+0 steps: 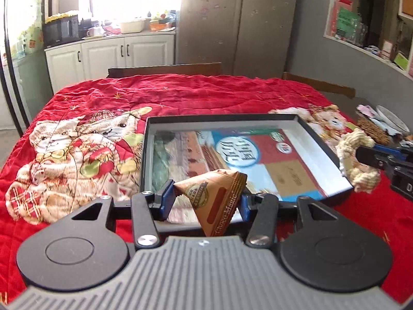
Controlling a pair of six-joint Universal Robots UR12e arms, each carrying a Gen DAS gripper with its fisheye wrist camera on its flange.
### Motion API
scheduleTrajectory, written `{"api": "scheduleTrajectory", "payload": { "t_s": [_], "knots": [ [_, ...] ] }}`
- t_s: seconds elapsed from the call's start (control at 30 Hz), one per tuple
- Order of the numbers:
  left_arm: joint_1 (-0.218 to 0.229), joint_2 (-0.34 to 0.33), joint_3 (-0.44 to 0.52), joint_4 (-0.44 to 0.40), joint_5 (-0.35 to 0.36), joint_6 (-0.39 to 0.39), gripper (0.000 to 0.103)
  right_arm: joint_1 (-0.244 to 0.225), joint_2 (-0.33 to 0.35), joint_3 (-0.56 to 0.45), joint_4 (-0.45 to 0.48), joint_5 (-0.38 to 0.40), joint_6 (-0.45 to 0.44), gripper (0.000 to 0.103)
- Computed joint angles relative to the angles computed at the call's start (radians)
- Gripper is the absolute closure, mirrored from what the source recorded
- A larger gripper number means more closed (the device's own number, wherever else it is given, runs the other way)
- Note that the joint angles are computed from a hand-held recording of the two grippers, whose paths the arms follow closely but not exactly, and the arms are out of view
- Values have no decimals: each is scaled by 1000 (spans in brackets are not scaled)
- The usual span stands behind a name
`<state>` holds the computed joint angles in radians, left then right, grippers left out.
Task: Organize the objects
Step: 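Carry the scrunchie and triangle packet with both tools over the black box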
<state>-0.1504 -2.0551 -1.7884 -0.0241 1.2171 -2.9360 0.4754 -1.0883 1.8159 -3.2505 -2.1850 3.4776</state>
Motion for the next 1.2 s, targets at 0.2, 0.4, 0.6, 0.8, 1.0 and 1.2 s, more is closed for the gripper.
{"api": "scheduleTrajectory", "payload": {
  "t_s": [0.2,0.4,0.6,0.8,1.0,1.2],
  "knots": [
    [-23,-49,72,-24,44,-39,49,-24,40,-52,9,23,-31,90],
    [-43,-93,132,-38,87,-57,49,-47,80,-93,0,55,-37,90],
    [-55,-134,188,-52,118,-75,49,-77,117,-127,9,90,-20,90],
    [-59,-173,245,-106,138,-97,49,-108,146,-158,52,142,10,90],
    [-65,-198,281,-132,149,-96,49,-123,173,-189,76,161,17,90],
    [-70,-214,302,-153,159,-88,49,-130,191,-213,91,174,15,90]
  ]
}}
